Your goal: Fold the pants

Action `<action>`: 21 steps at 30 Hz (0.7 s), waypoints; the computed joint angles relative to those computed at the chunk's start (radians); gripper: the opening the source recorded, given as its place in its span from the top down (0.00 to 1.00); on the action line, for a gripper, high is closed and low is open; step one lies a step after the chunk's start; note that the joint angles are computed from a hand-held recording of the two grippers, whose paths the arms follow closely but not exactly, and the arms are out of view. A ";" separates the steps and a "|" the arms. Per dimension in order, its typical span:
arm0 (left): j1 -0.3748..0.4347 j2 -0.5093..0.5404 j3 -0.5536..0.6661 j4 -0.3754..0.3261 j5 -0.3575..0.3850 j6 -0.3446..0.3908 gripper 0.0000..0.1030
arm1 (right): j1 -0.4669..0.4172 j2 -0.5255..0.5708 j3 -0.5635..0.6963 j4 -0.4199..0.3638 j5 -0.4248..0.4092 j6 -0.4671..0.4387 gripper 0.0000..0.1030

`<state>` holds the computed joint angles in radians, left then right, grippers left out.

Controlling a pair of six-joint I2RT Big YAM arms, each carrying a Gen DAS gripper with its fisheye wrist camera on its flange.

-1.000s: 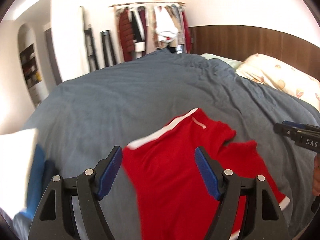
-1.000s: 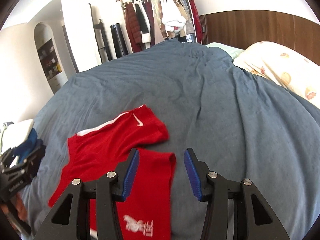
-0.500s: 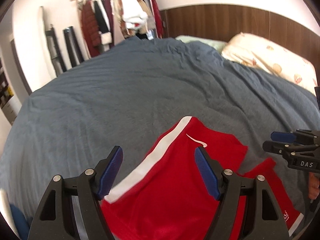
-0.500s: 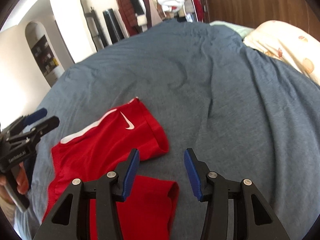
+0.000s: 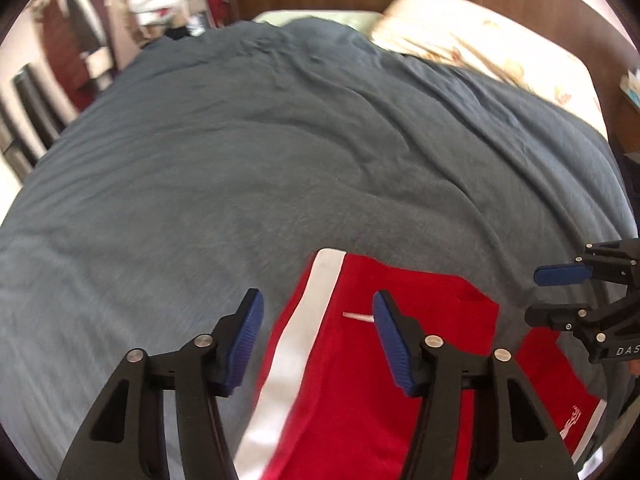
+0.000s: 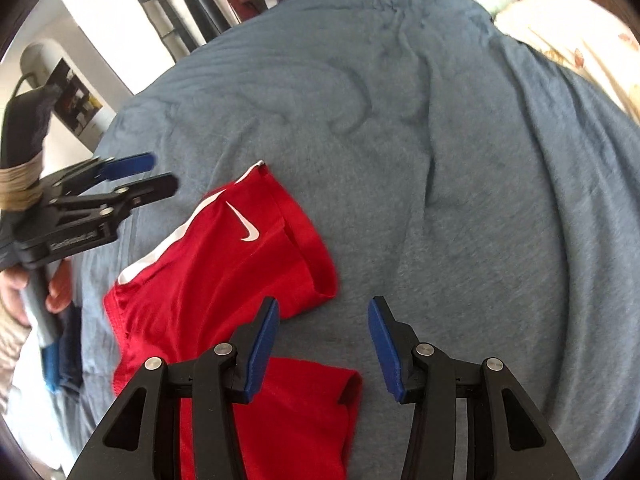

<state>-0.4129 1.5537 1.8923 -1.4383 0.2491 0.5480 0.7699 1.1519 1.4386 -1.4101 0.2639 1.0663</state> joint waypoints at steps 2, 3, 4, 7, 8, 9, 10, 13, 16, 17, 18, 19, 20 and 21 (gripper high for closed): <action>-0.006 0.038 0.029 -0.025 0.003 0.031 0.47 | -0.018 -0.001 -0.014 0.018 -0.026 0.008 0.54; -0.012 0.058 0.041 -0.036 0.002 0.051 0.49 | -0.028 0.000 -0.023 0.029 -0.041 0.014 0.54; -0.015 0.077 0.055 -0.044 0.000 0.062 0.49 | -0.035 0.001 -0.028 0.035 -0.050 0.018 0.55; -0.020 0.124 0.082 -0.059 0.001 0.088 0.50 | -0.055 0.006 -0.047 0.062 -0.083 0.038 0.55; -0.020 0.134 0.088 -0.064 0.003 0.091 0.50 | -0.061 0.010 -0.051 0.067 -0.097 0.046 0.56; -0.020 0.149 0.097 -0.074 0.007 0.095 0.50 | -0.066 0.014 -0.053 0.071 -0.109 0.052 0.56; -0.020 0.163 0.105 -0.084 0.007 0.103 0.50 | -0.071 0.016 -0.055 0.074 -0.120 0.055 0.56; -0.023 0.186 0.115 -0.099 0.008 0.118 0.50 | -0.079 0.028 -0.053 0.082 -0.150 0.061 0.56; -0.020 0.208 0.129 -0.109 0.005 0.109 0.54 | -0.085 0.042 -0.044 0.091 -0.172 0.058 0.56; -0.020 0.214 0.131 -0.110 0.002 0.108 0.59 | -0.086 0.053 -0.033 0.088 -0.171 0.055 0.56; -0.020 0.219 0.132 -0.113 0.000 0.109 0.62 | -0.086 0.061 -0.026 0.084 -0.170 0.052 0.56; -0.020 0.224 0.136 -0.122 0.004 0.112 0.62 | -0.089 0.065 -0.022 0.084 -0.172 0.050 0.56; -0.021 0.228 0.135 -0.128 0.005 0.115 0.63 | -0.092 0.068 -0.020 0.086 -0.174 0.050 0.56; -0.020 0.229 0.132 -0.131 0.007 0.118 0.64 | -0.097 0.068 -0.022 0.089 -0.176 0.050 0.56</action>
